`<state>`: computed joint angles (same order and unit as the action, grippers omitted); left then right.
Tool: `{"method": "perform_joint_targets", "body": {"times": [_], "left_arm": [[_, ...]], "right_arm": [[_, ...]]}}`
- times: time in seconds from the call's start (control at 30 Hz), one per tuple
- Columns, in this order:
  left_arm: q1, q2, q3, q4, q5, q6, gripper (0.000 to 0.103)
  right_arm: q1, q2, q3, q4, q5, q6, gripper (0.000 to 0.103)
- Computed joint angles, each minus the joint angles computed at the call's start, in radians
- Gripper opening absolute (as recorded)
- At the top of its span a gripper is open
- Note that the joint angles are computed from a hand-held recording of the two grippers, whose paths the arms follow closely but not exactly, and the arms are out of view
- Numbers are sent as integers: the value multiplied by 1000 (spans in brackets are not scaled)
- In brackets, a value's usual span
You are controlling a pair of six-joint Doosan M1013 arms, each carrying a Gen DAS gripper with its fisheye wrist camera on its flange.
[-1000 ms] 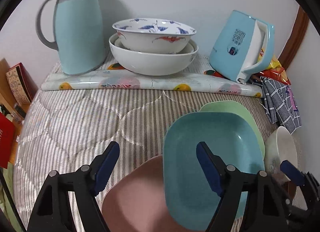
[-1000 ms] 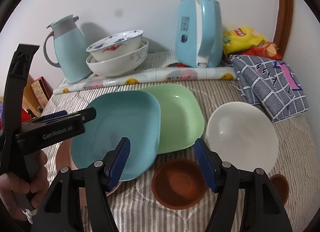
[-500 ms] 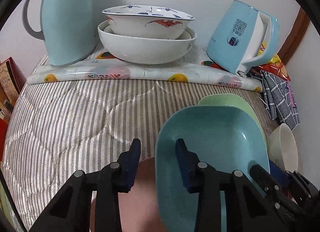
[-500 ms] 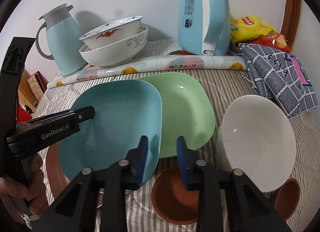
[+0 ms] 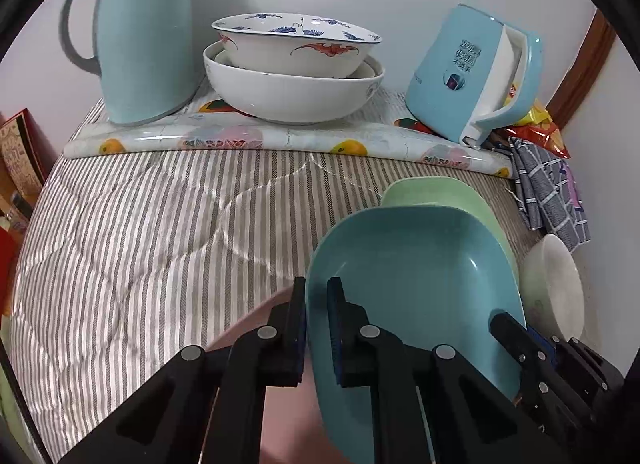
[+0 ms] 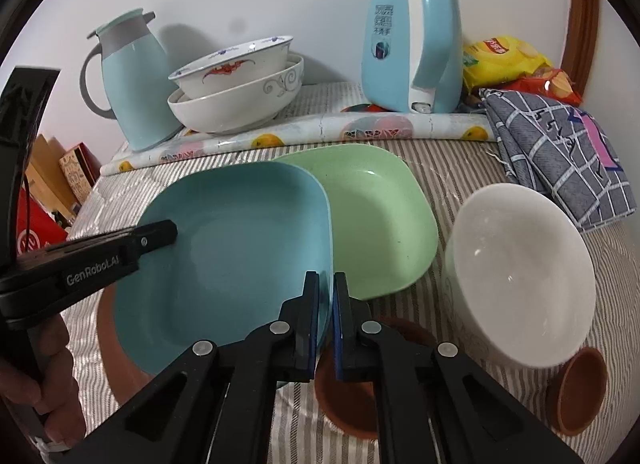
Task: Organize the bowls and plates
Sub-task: 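Lift the blue plate with the right tool and carry it over the pink plate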
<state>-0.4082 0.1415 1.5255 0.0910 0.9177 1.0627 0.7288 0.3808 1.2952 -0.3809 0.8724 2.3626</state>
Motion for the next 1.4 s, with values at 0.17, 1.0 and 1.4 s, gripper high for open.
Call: {"method": "perform_joint_targets", "body": {"times": [0.17, 1.0, 1.4], "left_arm": [[-10, -29, 15, 17, 1, -22, 10], [-46, -184, 120, 89, 1, -121, 10], [-46, -219, 156, 112, 5, -149, 10]], "right_arm": [[14, -27, 19, -31, -11, 30, 6], [105, -124, 99, -140, -39, 147, 6], [136, -127, 107, -159, -33, 171, 6]]}}
